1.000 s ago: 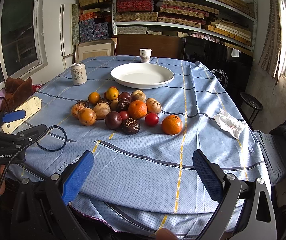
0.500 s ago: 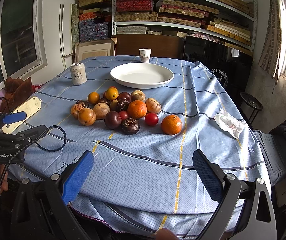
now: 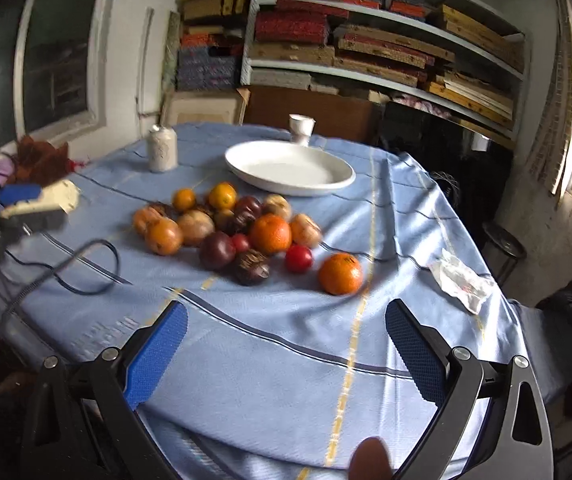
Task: Organize fruits
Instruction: 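Close the right tool on the mandarin while the left tool reaches toward an orange fruit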
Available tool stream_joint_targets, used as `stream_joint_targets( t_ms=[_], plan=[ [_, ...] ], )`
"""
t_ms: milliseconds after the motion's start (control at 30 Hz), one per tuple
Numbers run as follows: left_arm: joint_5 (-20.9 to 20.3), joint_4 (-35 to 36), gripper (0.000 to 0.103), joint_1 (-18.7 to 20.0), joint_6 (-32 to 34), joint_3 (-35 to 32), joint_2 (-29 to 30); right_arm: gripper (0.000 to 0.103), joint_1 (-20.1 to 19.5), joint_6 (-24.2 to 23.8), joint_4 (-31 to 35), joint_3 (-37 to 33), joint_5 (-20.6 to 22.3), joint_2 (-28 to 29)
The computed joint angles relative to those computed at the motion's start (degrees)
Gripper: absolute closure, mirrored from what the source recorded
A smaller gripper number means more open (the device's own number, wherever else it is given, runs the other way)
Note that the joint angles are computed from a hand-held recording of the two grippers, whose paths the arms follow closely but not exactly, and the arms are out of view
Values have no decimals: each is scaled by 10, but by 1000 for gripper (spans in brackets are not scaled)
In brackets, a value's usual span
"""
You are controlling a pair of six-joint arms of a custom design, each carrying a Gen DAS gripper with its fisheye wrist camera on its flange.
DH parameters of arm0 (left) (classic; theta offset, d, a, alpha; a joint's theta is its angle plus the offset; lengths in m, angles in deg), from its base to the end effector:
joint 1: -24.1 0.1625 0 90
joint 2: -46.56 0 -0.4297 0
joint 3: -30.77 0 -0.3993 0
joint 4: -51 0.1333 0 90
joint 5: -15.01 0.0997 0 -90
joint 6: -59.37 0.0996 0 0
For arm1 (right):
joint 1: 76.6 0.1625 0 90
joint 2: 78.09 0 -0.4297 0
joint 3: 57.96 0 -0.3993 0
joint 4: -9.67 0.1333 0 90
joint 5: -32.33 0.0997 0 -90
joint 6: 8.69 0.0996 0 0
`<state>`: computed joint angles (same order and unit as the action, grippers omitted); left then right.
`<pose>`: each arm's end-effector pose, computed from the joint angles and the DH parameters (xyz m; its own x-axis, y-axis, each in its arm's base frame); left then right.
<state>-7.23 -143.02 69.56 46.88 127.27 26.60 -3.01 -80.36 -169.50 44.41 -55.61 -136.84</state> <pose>-0.2620 -0.5877 -0.0666 -0.6905 -0.1748 -0.7019 0.4844 0.6090 -0.6281 -0.0531 -0.6649 0.2559 -0.4916 -0.5566 0.6697 -0.8547 0.4559 -0.2484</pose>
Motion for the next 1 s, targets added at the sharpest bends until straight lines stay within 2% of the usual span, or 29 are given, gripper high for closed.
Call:
stream_joint_targets(
  t_ms=[100, 133, 167, 300, 367, 433, 500, 633, 733, 767, 900, 1000],
  plan=[
    [16, -10, 5, 11, 31, -14, -1, 5, 10, 15, 14, -44, -32, 26],
    [17, -6, 5, 16, 32, -17, -3, 7, 14, 16, 17, -58, -44, 35],
    [15, -4, 5, 22, 36, -22, -4, 16, 20, 17, 29, -81, -62, 48],
    [-9, -1, 5, 46, 54, -40, -6, 33, 35, 22, 56, -155, -122, 99],
    [-24, -2, 5, 54, 64, -46, -6, 38, 39, 19, 74, -183, -140, 118],
    [-36, -7, 5, 60, 75, -50, -3, 39, 42, 28, 101, -210, -154, 133],
    [-51, -24, 5, 65, 92, -51, -2, 39, 43, 40, 129, -231, -158, 143],
    [-75, -20, 5, 75, 85, -50, -6, 39, 46, 50, 163, -262, -172, 161],
    [-90, -7, 5, 82, 75, -51, -12, 49, 46, 55, 188, -279, -178, 171],
    [-91, -2, 5, 83, 72, -50, -13, 56, 46, 58, 192, -283, -182, 174],
    [-94, 19, 5, 88, 60, -51, -20, 57, 41, 61, 185, -271, -168, 166],
    [-101, 41, 5, 91, 55, -58, -21, 58, 30, 93, 213, -243, -124, 130]
  ],
)
